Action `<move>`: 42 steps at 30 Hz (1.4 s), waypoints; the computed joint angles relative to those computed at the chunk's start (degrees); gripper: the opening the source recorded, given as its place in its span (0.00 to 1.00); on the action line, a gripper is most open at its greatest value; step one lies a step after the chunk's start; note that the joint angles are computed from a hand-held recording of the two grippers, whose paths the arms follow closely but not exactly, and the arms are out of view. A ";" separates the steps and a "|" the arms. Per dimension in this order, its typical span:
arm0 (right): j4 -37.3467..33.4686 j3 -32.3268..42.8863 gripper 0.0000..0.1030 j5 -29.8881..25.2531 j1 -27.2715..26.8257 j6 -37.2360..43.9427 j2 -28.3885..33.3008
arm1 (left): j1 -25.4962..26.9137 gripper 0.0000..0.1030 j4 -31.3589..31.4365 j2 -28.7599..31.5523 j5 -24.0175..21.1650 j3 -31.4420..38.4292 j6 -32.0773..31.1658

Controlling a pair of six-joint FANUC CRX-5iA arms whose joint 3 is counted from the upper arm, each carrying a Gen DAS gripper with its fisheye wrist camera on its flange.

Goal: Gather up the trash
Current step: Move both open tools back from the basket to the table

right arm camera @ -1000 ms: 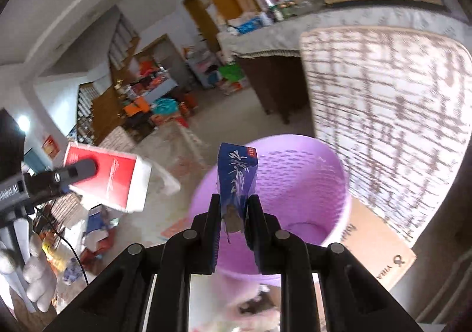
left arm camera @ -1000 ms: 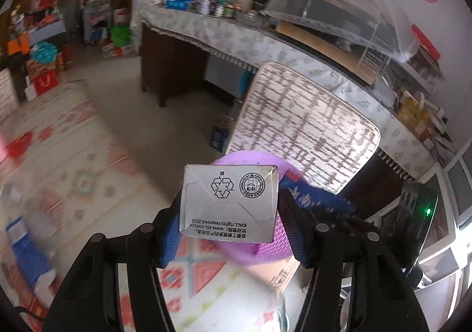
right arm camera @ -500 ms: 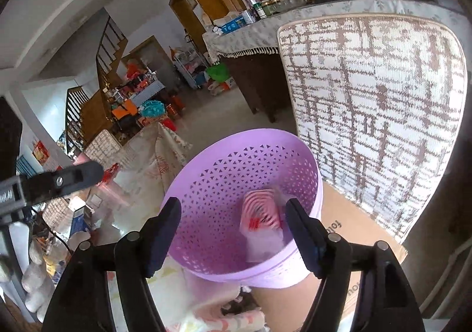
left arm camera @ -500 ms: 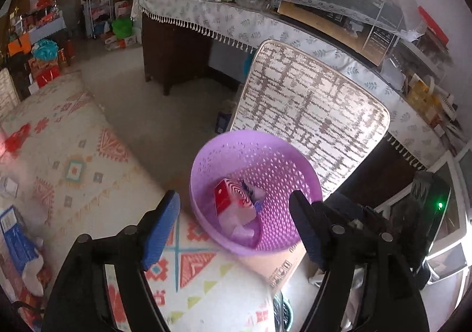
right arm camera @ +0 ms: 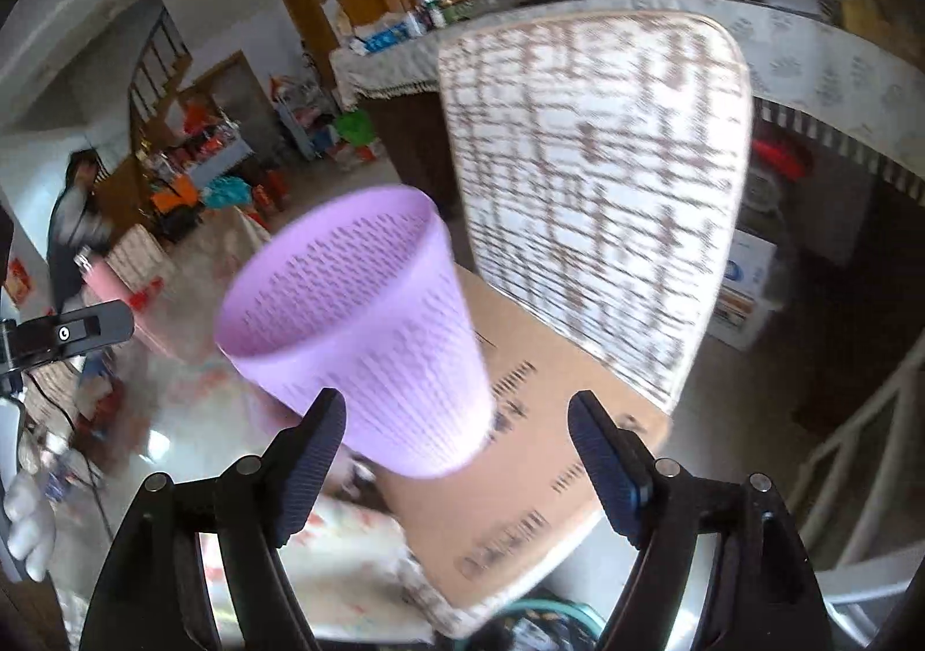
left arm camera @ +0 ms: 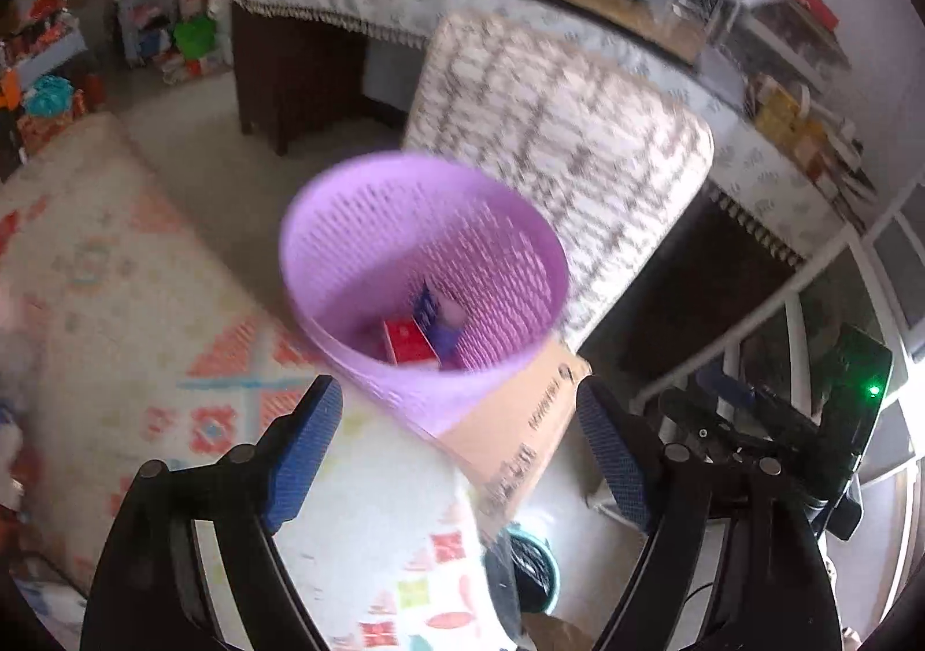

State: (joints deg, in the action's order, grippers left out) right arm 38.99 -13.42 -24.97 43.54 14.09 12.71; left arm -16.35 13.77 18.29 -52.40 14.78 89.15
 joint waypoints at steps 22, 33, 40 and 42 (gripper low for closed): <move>-9.48 -9.07 0.81 -2.51 -0.61 -1.92 -2.47 | -7.54 0.80 2.65 8.09 -5.97 3.38 -2.48; -7.75 -8.64 0.82 -2.50 1.17 -3.17 -3.12 | -7.54 0.80 0.89 5.05 -3.80 0.55 -0.97; -4.53 -9.08 0.87 -0.13 2.32 -6.49 -4.24 | -6.70 0.80 0.14 1.47 -1.72 -3.34 0.32; -1.11 -9.86 0.88 1.07 2.45 -9.79 -4.69 | -6.40 0.80 -0.78 -0.14 -0.92 -4.88 1.18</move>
